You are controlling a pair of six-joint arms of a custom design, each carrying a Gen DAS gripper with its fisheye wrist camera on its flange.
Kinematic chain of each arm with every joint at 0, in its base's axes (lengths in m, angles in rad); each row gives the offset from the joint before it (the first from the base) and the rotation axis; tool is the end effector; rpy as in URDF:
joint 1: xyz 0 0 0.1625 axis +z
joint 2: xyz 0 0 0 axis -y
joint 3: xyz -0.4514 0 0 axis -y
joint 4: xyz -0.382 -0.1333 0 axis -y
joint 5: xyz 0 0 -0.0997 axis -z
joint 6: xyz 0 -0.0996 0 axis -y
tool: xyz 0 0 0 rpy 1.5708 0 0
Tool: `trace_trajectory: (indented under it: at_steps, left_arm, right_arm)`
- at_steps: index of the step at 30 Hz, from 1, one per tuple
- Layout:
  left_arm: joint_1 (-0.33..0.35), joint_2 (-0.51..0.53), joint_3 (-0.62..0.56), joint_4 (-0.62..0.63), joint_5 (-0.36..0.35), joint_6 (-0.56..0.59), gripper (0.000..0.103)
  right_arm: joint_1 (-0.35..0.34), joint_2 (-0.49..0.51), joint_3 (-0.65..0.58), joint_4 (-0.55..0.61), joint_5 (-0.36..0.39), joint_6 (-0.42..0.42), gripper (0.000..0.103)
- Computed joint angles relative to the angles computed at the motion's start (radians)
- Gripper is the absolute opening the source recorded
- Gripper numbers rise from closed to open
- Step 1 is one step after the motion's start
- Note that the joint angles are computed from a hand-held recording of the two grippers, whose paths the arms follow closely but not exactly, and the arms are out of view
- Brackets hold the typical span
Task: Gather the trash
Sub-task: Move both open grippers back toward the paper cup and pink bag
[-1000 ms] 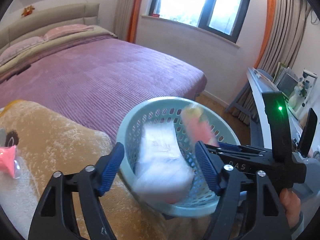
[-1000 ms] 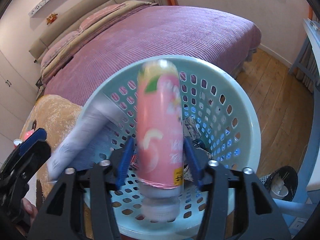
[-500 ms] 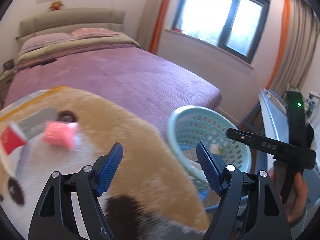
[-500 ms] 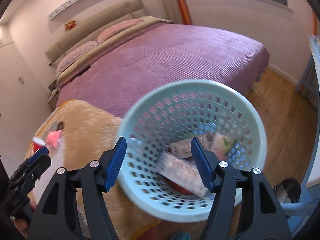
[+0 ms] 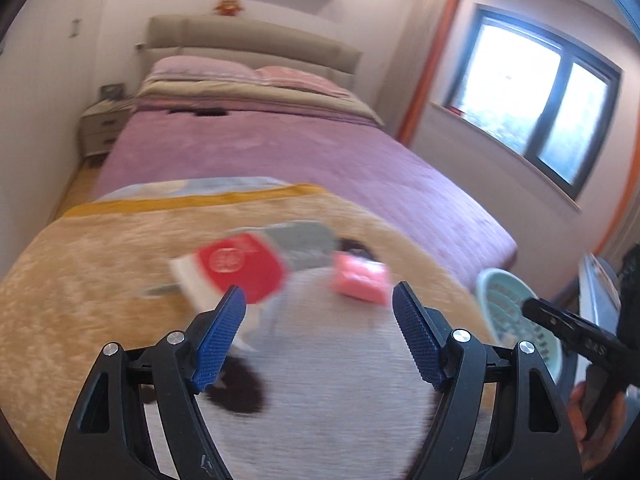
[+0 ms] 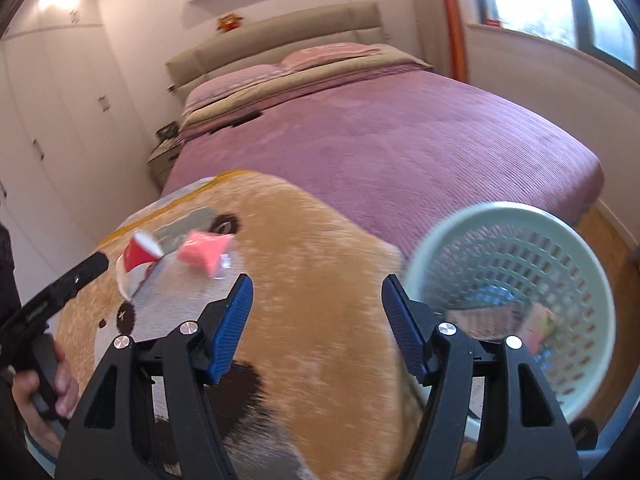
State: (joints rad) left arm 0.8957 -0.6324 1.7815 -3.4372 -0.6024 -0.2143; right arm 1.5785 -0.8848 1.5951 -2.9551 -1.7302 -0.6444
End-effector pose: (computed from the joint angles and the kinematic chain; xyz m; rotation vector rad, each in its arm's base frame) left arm -0.2273 -0.6285 0.1038 0.0817 2.2867 -1.2677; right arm 0.1230 -0.7139 0.2481 0.7834 -2.5497 0.8206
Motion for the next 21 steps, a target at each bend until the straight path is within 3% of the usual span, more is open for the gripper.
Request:
trace_trajectory:
  at_steps: [5,11,21]
  left_arm:
    - [0.045,-0.049,0.046,0.020,-0.028,-0.076,0.074]
    - [0.109,-0.064,0.034,0.081,-0.150,-0.145,0.074]
    - [0.136,-0.044,0.023,-0.013,-0.228,-0.103,0.067]
  right_arm:
    - [0.024,0.045,-0.011,0.013,-0.012,-0.017,0.063]
    - [0.039,0.094,-0.031,0.019,-0.036,-0.053,0.063]
    - [0.074,0.174,-0.150,0.103,-0.034,-0.128,0.063]
